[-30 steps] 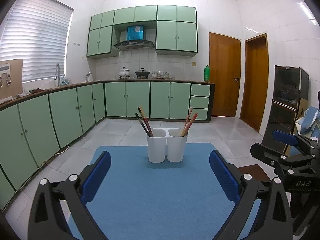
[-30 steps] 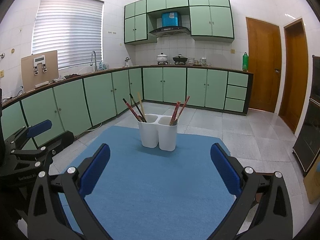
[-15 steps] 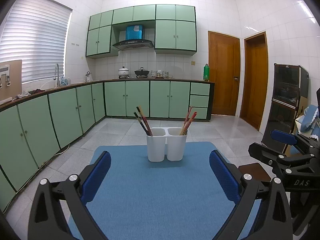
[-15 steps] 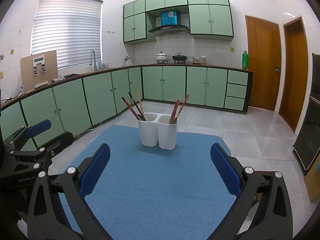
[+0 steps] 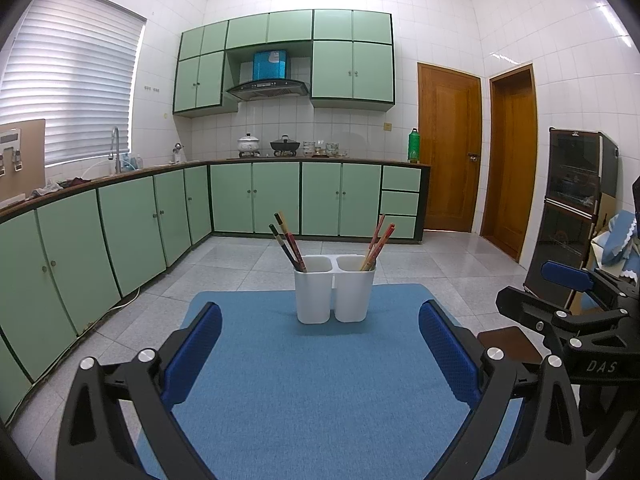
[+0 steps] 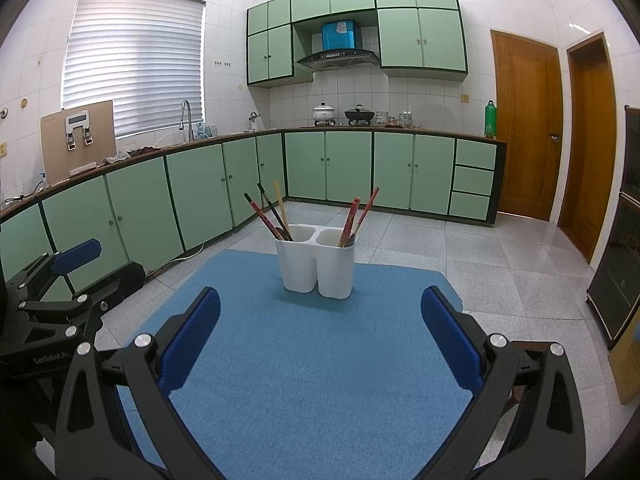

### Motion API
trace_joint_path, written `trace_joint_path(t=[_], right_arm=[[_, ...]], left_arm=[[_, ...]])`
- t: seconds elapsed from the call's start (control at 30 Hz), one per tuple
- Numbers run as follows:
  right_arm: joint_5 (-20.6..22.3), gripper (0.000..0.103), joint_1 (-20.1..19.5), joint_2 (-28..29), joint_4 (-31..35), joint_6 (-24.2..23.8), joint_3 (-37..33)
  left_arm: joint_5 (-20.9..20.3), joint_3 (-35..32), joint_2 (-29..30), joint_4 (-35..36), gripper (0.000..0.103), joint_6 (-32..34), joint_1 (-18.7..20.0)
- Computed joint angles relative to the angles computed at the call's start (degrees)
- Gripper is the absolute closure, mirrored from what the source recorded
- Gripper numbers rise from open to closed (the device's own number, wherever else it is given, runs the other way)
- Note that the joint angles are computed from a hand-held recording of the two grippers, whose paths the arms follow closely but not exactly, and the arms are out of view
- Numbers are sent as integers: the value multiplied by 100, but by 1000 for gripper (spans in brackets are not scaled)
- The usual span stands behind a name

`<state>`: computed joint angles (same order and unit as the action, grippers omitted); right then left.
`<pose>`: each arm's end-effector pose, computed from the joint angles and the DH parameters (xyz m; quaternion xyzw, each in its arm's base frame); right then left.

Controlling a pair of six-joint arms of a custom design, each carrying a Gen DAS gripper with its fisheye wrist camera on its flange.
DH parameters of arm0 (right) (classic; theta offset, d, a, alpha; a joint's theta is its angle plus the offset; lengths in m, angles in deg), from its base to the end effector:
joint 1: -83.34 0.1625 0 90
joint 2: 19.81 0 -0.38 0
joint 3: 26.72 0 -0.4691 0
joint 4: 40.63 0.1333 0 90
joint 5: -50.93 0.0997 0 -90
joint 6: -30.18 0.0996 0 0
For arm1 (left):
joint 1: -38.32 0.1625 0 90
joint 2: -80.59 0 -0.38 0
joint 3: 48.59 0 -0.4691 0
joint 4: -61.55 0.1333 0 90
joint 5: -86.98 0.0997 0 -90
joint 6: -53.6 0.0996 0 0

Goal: Organize utensils

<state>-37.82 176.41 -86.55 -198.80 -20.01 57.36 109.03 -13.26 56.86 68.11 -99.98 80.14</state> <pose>0.1748 -0.7297 0.3862 0.4090 -0.8053 0.3973 0.1625 -0.4546 -0.7095 0.1147 0.1462 0.7329 -0.5632 0.3526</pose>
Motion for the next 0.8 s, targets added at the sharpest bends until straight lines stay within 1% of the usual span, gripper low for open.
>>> trace_joint_path(t=[0.8], right_arm=[[-15,6,-8,21,0,12,7]], left_arm=[[-31,66,-49,70,6,-67,1]])
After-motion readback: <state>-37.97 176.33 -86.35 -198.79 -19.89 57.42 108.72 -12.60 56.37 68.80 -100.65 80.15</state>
